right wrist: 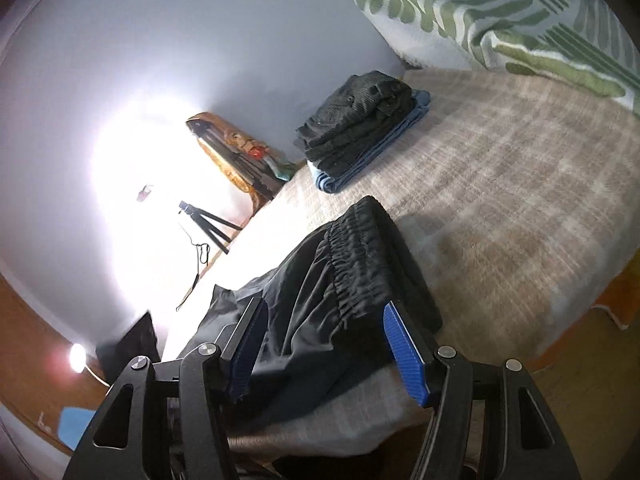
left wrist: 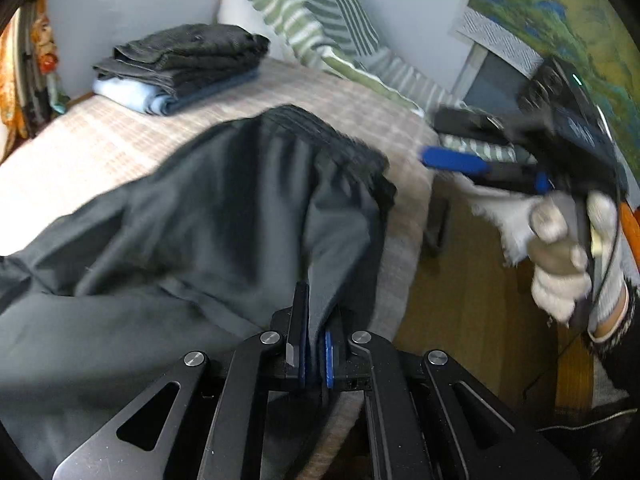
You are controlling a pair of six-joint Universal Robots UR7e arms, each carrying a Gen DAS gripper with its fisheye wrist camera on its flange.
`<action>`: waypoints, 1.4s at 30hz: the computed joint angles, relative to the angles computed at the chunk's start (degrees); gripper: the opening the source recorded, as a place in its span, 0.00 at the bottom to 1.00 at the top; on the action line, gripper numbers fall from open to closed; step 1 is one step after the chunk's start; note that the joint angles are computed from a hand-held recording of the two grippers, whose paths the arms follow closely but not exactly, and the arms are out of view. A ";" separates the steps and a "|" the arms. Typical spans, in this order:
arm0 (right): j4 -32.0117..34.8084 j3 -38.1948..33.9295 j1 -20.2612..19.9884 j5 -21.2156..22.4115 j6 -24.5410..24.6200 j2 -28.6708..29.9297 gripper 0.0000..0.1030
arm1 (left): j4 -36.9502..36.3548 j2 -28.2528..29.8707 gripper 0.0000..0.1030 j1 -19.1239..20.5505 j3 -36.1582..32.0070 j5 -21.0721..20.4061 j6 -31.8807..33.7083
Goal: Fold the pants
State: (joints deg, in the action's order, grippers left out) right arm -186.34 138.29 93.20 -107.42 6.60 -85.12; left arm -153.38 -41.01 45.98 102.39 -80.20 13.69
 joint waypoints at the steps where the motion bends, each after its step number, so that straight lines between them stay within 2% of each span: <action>1: 1.12 -1.02 -0.25 -0.91 0.61 0.84 0.62 | -0.04 0.23 0.04 -0.32 0.11 0.51 0.55; 3: 3.08 -2.84 -0.29 -3.13 -0.01 2.16 0.62 | -0.48 0.57 0.04 -1.05 0.72 2.08 2.31; 6: 6.27 -5.98 0.04 -9.03 -1.14 4.64 0.62 | -0.49 0.83 0.04 -1.33 0.99 2.72 2.91; 7: 7.26 -6.73 -0.31 -9.66 -1.01 5.17 0.57 | -0.64 0.91 0.04 -1.30 0.89 2.85 2.92; 9: 8.86 -7.36 -1.38 -8.10 -0.88 5.44 0.43 | -1.09 1.12 0.04 -1.28 0.89 3.10 2.61; 10: 9.91 -7.69 -1.78 -7.01 -1.02 5.60 0.31 | -1.00 1.00 0.04 -1.19 0.95 3.12 2.47; 11: 11.16 -8.22 -1.70 -7.03 -1.27 6.00 0.26 | -0.84 0.97 0.04 -1.06 0.89 3.19 2.43; 14: 13.20 -9.32 -0.01 -9.42 -2.69 6.72 0.08 | -0.30 0.16 0.04 -0.70 1.12 1.97 2.19; 18: 14.19 -8.70 0.26 -4.61 -2.58 3.08 0.04 | 0.62 -1.88 0.04 -0.86 2.27 -0.35 2.33; 22: 15.76 -7.85 0.57 -6.07 -2.69 1.10 0.04 | 2.07 -2.05 0.04 -1.38 2.46 -0.39 3.21; 24: 16.88 -6.69 -0.94 -5.67 -1.07 0.27 0.04 | 3.05 -1.45 0.04 -1.42 2.22 0.18 3.03; 25: 16.40 -5.99 -1.62 -5.32 -0.38 0.18 0.10 | 3.50 -1.14 0.04 -1.33 1.97 0.16 2.88; 27: 14.40 -4.34 -2.71 -4.96 1.31 -0.09 0.25 | 4.29 -0.50 0.04 -1.14 1.53 0.33 2.43; 28: 13.77 -3.54 -3.49 -3.71 2.58 -0.59 0.41 | 4.66 -0.13 0.04 -1.07 1.06 0.36 2.32; 29: 12.14 -2.25 -4.55 -1.28 4.03 -1.35 0.47 | 4.58 0.02 0.04 -1.01 0.83 0.28 2.20; 32: 7.35 0.86 -6.80 3.96 5.47 -2.26 0.50 | 4.95 0.49 0.04 -0.76 0.02 0.41 1.57; 37: 2.20 2.92 -9.35 8.06 7.49 0.89 0.51 | 5.48 0.73 0.04 -0.05 -0.41 -0.43 0.80; 39: -4.30 3.92 -10.05 9.66 7.76 3.12 0.56 | 5.57 0.91 0.04 0.13 -0.69 -0.70 0.78; 41: -9.63 4.69 -11.21 12.72 9.02 4.90 0.67 | 5.71 0.92 0.04 0.27 -0.83 -1.02 0.70; 42: -12.61 4.96 -11.63 13.75 9.40 6.15 0.68 | 5.78 0.91 0.04 0.43 -0.91 -1.21 0.64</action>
State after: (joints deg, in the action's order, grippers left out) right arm -198.94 143.25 81.56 -93.67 16.00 -78.98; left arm -147.60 -40.10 46.42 101.48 -81.41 14.33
